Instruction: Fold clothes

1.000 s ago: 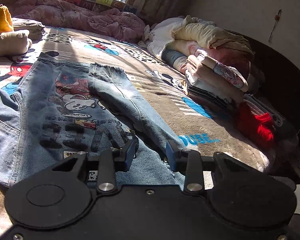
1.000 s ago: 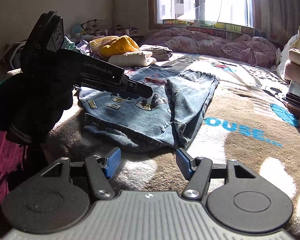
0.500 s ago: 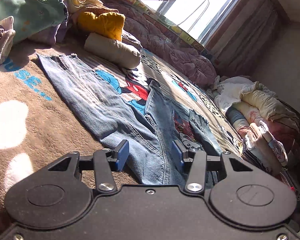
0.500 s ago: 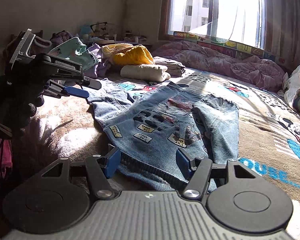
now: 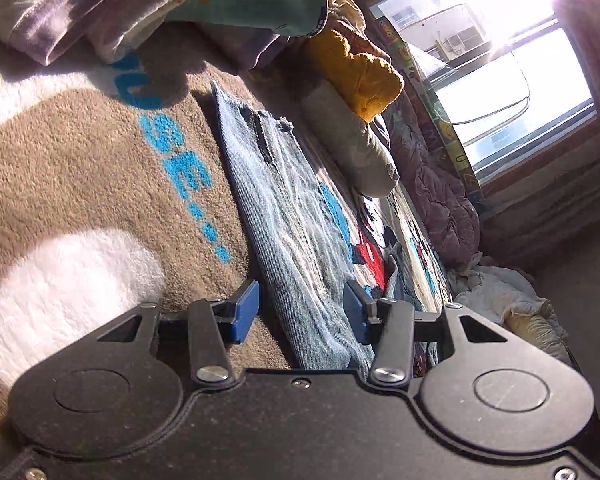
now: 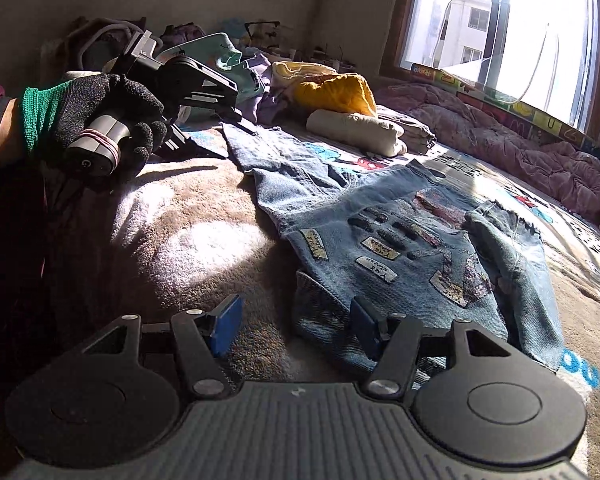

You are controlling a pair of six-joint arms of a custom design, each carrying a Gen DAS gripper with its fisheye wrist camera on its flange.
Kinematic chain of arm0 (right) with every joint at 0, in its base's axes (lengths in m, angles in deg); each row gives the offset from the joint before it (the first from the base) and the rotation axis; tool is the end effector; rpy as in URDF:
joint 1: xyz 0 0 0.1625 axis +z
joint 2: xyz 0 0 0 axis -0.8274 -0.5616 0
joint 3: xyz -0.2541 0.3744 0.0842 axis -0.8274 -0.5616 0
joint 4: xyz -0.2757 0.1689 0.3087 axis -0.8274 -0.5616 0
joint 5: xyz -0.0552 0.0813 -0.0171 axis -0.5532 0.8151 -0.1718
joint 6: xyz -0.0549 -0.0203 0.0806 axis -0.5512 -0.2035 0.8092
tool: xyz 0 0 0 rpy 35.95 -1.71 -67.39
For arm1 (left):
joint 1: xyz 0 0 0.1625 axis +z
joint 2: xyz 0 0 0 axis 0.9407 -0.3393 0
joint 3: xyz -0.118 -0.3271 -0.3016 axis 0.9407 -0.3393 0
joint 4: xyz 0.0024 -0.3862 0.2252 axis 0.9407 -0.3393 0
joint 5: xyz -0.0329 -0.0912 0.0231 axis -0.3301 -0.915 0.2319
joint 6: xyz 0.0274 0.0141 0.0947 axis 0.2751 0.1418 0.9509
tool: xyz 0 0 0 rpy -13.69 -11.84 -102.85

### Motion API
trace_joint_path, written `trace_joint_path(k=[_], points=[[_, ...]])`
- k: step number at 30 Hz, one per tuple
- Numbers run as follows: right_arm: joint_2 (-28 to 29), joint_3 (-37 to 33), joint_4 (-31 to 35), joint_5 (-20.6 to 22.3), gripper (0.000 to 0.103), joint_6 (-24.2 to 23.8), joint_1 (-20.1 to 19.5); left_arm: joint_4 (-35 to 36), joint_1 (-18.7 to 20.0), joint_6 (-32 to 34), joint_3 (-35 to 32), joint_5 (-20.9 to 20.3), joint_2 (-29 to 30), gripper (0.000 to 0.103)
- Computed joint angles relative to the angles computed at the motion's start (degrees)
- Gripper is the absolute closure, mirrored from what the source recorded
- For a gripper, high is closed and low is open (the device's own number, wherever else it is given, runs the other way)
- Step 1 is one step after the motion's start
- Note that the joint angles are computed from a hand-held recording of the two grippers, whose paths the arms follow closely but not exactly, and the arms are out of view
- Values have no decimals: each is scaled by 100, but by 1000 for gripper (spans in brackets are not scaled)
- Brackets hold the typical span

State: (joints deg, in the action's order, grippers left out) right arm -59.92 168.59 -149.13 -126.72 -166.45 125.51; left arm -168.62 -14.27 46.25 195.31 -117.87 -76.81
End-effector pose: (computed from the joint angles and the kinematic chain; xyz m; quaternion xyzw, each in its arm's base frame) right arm -0.0142 -0.5130 0.1878 0.5823 -0.7544 0.2753 0.1262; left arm -0.1067 -0.5313 0.0669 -0.2401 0.7653 -0.5970 0.0160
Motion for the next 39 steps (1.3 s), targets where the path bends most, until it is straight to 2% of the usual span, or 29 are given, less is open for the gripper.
trace_joint_path(k=[1, 5, 8, 10, 12, 14, 19, 23, 29, 33, 35, 37, 38, 39], points=[[10, -4, 11, 13, 42, -14, 0, 42, 67, 9, -29, -25, -52, 70], [37, -26, 12, 110, 42, 33, -10, 334, 261, 257, -203, -54, -241, 70], [-19, -126, 221, 344, 42, 392, -50, 398, 378, 395, -340, -208, -266, 70], [-52, -220, 365, 556, 42, 725, -83, 416, 397, 617, -425, -273, -272, 74], [-60, -302, 448, 691, 42, 972, -100, 276, 373, 940, -538, -334, -221, 87], [-67, -416, 622, 835, 42, 1269, -119, 203, 324, 1314, -652, -497, -184, 96], [-23, -739, 1108, 1216, 42, 1896, -160, 231, 122, 2264, -964, -1147, -19, 96], [32, -1061, 1693, 1499, 41, 2349, -198, 669, -99, 3015, -1321, -1507, 228, 97], [203, -1638, 2192, 2156, 34, 3564, -339, 1576, -284, 3523, -1933, -1890, 648, 100], [378, -1934, 1900, 2569, 33, 5015, -578, 2341, -334, 3712, -2399, -2161, 959, 101], [446, -2028, 1809, 2644, 30, 5581, -677, 3214, -318, 3721, -2522, -2407, 954, 101], [504, -2088, 1715, 2662, 29, 5961, -739, 4058, -324, 3780, -2630, -2540, 933, 91], [531, -2107, 1662, 2664, 29, 6103, -759, 4166, -372, 3835, -2575, -2442, 893, 85], [545, -2114, 1655, 2644, 29, 6136, -758, 4052, -424, 3931, -2479, -2333, 872, 84]])
